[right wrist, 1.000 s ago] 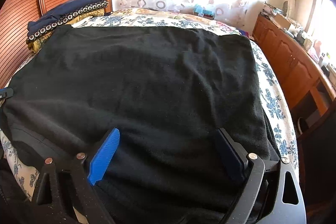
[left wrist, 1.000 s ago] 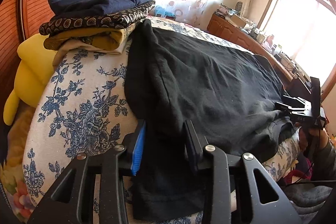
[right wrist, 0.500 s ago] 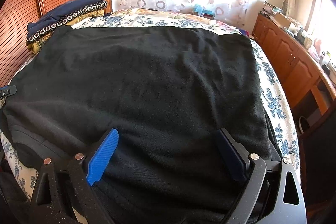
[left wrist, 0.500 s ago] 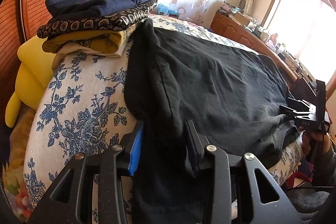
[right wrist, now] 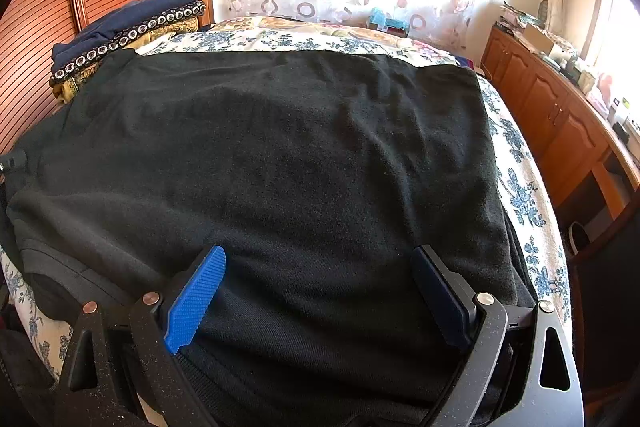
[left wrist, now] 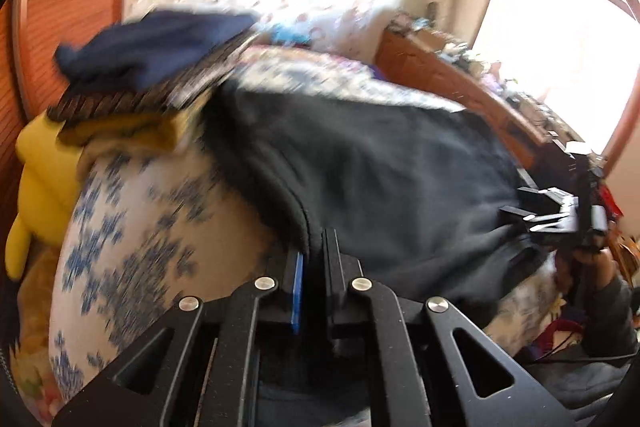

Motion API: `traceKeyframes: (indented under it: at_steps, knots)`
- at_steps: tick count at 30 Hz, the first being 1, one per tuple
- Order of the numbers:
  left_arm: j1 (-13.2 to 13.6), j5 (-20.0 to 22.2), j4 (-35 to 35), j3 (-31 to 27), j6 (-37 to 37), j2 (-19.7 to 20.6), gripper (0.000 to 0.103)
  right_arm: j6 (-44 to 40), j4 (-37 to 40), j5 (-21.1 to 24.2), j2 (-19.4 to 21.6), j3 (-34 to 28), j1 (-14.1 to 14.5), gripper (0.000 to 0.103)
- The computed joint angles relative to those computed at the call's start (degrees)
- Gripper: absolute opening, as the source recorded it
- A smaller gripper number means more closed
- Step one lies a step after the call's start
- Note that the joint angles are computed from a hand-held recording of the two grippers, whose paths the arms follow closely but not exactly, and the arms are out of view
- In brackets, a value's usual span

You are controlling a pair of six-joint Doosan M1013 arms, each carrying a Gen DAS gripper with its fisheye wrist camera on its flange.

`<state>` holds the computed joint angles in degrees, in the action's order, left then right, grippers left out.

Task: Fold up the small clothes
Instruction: 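Grasp the shirt edge with the left tool, fold it over, then open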

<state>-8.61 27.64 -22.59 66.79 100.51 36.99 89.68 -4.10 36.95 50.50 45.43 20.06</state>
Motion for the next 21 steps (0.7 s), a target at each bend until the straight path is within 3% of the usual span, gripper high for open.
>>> traceKeyframes:
  at_steps: [5,9,15,21]
  knots:
    - [-0.99,3.35,-8.91,-7.17,10.75,2.53,0.009,-2.4,2.8,-5.2,-2.25,3.91,-0.69,0.094]
    - [-2.58,6.67,-12.22,-14.26,16.25,5.5,0.009,-2.49,4.25,-10.82,-5.68,9.23,-1.79,0.094]
    - [-5.41,14.68,-12.5,-27.58,19.15,11.56,0.009,8.29,-6.72,-18.38,-11.0,17.36,-2.97,0.094]
    - [-7.65,23.55,-12.68,-41.71,20.02,17.66,0.009,15.89,-11.68,-21.68,-14.12,22.31,-4.18,0.094]
